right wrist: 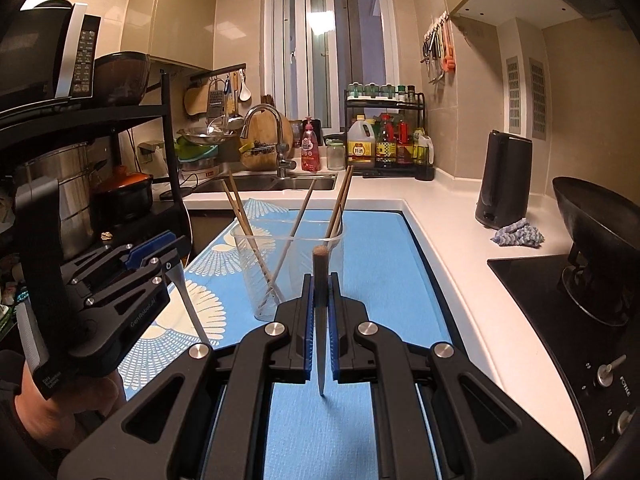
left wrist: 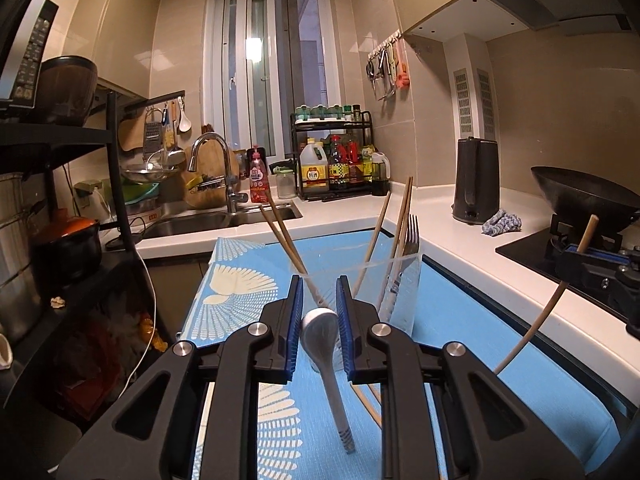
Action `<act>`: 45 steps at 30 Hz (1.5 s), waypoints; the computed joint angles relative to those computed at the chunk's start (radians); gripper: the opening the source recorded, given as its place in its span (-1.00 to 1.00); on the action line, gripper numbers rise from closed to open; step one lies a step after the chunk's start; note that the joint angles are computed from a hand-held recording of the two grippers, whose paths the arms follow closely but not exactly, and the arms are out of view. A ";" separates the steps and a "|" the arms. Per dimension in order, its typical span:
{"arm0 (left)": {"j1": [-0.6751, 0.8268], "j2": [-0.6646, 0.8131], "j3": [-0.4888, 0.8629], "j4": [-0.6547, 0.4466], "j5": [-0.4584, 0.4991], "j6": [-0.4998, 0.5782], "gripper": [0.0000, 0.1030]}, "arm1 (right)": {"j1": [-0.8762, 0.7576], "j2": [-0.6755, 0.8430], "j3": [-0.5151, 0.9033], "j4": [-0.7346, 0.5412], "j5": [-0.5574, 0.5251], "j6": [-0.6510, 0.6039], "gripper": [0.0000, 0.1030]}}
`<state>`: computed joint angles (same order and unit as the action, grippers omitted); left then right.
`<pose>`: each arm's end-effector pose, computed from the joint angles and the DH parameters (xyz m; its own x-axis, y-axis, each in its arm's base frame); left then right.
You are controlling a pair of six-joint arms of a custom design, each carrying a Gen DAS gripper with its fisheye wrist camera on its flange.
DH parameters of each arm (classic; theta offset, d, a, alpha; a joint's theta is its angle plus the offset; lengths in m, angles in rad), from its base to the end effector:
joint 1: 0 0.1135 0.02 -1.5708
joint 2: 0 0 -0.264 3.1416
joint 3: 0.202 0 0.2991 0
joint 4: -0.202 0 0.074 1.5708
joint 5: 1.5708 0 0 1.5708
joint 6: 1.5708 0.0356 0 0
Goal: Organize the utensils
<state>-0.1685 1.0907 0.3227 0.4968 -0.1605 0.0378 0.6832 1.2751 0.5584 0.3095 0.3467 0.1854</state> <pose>0.2530 -0.0373 0.1580 -0.2634 0.0827 -0.9611 0.0237 0.9966 0.0792 0.2419 0.1813 0.1762 -0.3667 -0.0749 -0.9273 -0.2891 0.9566 0.0370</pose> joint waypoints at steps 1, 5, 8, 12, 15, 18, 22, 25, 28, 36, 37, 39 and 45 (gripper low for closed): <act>0.001 -0.004 0.009 -0.012 0.002 0.001 -0.68 | -0.003 0.001 0.008 -0.006 -0.002 -0.005 -0.87; 0.011 0.001 0.065 -0.073 0.019 0.006 -0.77 | -0.014 0.006 0.039 -0.028 -0.013 -0.023 -0.87; 0.026 0.007 0.103 -0.124 0.043 -0.006 -1.00 | -0.030 0.016 0.070 -0.053 -0.037 -0.028 -0.87; 0.043 0.030 0.139 -0.159 0.074 -0.004 -1.00 | -0.039 0.029 0.104 -0.074 -0.049 -0.047 -0.87; 0.062 0.029 0.144 -0.171 0.104 -0.003 -1.00 | -0.045 0.034 0.119 -0.083 -0.059 -0.049 -0.87; 0.133 0.024 0.147 -0.210 0.227 -0.025 -1.00 | -0.048 0.035 0.119 -0.088 -0.066 -0.044 -0.87; 0.276 0.052 0.135 -0.263 0.416 -0.021 -1.00 | -0.045 0.031 0.094 -0.075 -0.072 -0.040 -0.87; 0.346 0.057 0.090 -0.275 0.485 0.011 -1.00 | -0.046 0.026 0.070 -0.062 -0.075 -0.023 -0.87; 0.406 0.041 0.020 -0.290 0.547 0.057 -1.00 | -0.033 0.012 0.042 -0.038 -0.061 -0.027 -0.87; 0.519 0.026 -0.131 -0.320 0.638 0.161 -1.00 | -0.002 -0.025 -0.016 -0.014 -0.027 -0.018 -0.87; 0.532 0.035 -0.141 -0.320 0.645 0.182 -1.00 | 0.001 -0.031 -0.024 -0.012 -0.025 -0.016 -0.87; 0.548 0.022 -0.170 -0.318 0.635 0.222 -0.95 | 0.005 -0.042 -0.038 -0.010 -0.021 -0.007 -0.87; 0.659 0.028 -0.188 -0.346 0.727 0.285 -0.55 | 0.033 -0.064 -0.058 -0.015 0.013 -0.004 -0.87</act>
<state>0.4900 1.1187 0.1348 0.1503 0.5668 0.3231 0.7158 1.2111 0.5006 0.2950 0.3593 0.1816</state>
